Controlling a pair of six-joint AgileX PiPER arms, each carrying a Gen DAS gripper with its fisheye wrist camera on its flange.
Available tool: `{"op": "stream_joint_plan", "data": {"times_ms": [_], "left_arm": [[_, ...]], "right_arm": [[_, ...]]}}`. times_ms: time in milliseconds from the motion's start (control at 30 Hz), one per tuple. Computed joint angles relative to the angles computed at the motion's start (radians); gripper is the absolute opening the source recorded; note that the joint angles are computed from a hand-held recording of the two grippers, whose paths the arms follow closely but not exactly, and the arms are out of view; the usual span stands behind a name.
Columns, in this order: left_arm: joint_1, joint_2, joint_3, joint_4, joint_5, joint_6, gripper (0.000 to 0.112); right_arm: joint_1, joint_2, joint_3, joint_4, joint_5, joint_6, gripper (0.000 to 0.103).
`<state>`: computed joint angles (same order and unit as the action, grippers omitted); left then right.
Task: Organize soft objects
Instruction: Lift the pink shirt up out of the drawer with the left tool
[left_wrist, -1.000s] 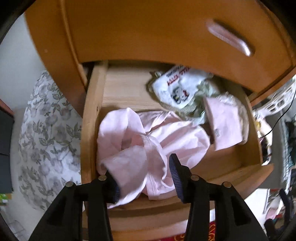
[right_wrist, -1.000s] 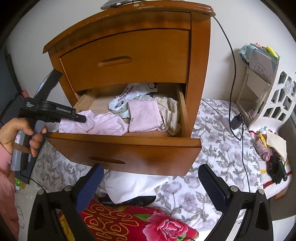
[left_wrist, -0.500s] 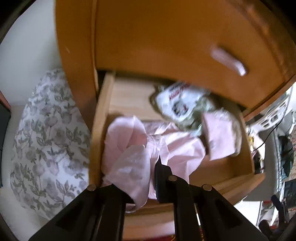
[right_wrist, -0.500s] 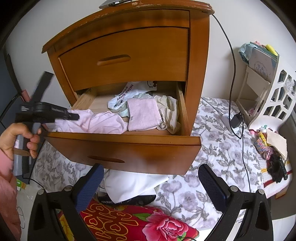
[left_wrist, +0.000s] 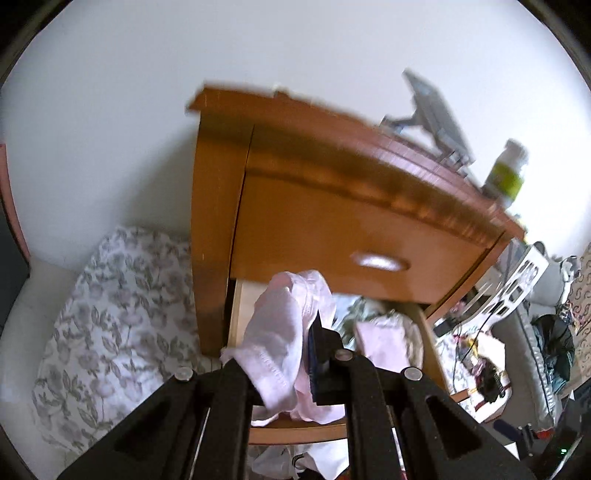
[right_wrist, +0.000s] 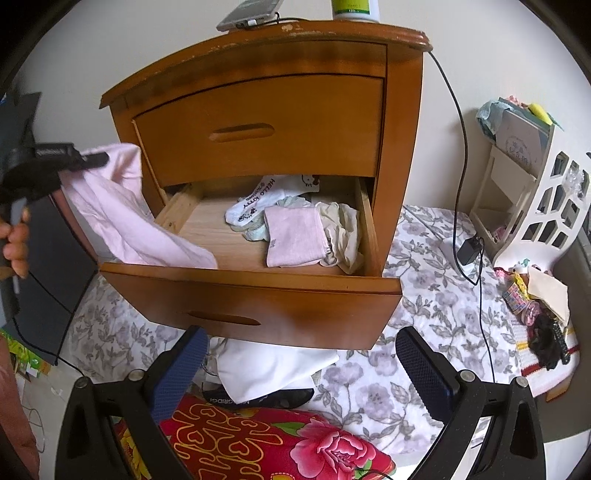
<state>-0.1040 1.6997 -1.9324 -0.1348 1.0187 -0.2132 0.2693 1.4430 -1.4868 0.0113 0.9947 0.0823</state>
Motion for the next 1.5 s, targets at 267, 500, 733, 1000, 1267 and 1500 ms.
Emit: {"op": "stream_joint_plan", "data": {"times_ms": [267,500,733,1000,1267,1500], "left_arm": [[-0.037,-0.146,0.002,0.045,-0.048,-0.014,0.008],[-0.105,-0.269,-0.012,0.106,-0.067,-0.018,0.008],[-0.162,-0.352,0.010,0.123,-0.064,-0.008,0.008],[-0.193,-0.373,0.094,0.106,-0.053,-0.021,0.008],[-0.279,-0.317,0.214,0.140,-0.052,-0.075,0.008],[-0.359,-0.254,0.290,0.131,-0.082,-0.094,0.008]], "right_arm": [[0.014,-0.031,0.007,-0.013,0.006,0.013,0.103],[0.022,-0.054,0.012,-0.015,0.008,0.018,0.103],[0.030,-0.086,0.022,-0.015,0.014,0.019,0.103],[0.036,-0.117,0.036,-0.020,0.015,0.027,0.103],[0.033,-0.128,0.046,-0.032,0.018,0.040,0.103],[0.013,-0.120,0.055,-0.026,0.015,0.035,0.103]]}}
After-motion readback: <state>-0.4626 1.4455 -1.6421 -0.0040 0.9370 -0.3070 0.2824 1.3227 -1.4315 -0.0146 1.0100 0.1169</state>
